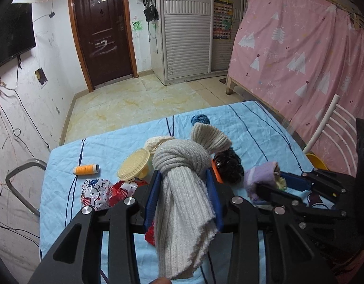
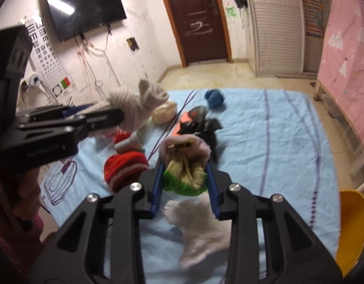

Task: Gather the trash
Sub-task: 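Carry the sponge bundle to the yellow bin and open the right tool while the left tool holds the scarf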

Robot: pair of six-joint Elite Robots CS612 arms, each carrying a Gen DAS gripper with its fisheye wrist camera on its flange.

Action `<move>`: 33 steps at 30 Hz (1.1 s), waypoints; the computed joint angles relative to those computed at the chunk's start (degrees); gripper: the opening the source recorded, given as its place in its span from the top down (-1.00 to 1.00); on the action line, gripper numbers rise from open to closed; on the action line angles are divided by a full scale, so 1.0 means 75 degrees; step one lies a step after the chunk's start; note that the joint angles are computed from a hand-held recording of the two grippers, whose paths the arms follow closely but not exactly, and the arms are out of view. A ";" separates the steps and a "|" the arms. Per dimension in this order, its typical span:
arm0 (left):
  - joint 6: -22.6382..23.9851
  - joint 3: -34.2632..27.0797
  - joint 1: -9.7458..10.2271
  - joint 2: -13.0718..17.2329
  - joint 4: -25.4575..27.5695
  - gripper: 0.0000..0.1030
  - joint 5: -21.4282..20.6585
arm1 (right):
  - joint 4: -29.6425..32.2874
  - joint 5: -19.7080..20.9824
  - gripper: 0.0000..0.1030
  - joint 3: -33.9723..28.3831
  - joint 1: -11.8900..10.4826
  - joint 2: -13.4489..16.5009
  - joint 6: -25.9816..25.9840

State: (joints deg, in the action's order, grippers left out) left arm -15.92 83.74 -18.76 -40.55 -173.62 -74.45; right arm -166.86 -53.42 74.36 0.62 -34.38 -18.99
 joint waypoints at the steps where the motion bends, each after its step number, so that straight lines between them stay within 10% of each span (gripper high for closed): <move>1: 0.0048 -0.0003 -0.0033 -0.0016 -0.0029 0.41 0.0016 | -0.0128 0.0055 0.39 0.0028 -0.0035 -0.0014 0.0107; 17: 0.1199 -0.1220 -0.0873 0.0385 0.0474 0.41 -0.0660 | -0.1997 -0.1240 0.39 0.0509 -0.1078 0.0024 0.2383; 26: 0.1460 -0.2790 -0.1198 0.1201 0.1836 0.41 -0.1794 | -0.1282 -0.2265 0.38 0.0282 -0.1449 0.0281 0.2797; 33: 0.1446 -0.3803 -0.1377 0.1791 0.2800 0.36 -0.2101 | -0.0865 -0.2360 -0.30 0.0147 -0.1542 0.0410 0.2913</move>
State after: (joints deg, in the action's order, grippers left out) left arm -5.07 55.21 -29.08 -27.12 -152.62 -90.21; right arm -173.35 -71.11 75.46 -10.95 -31.30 2.85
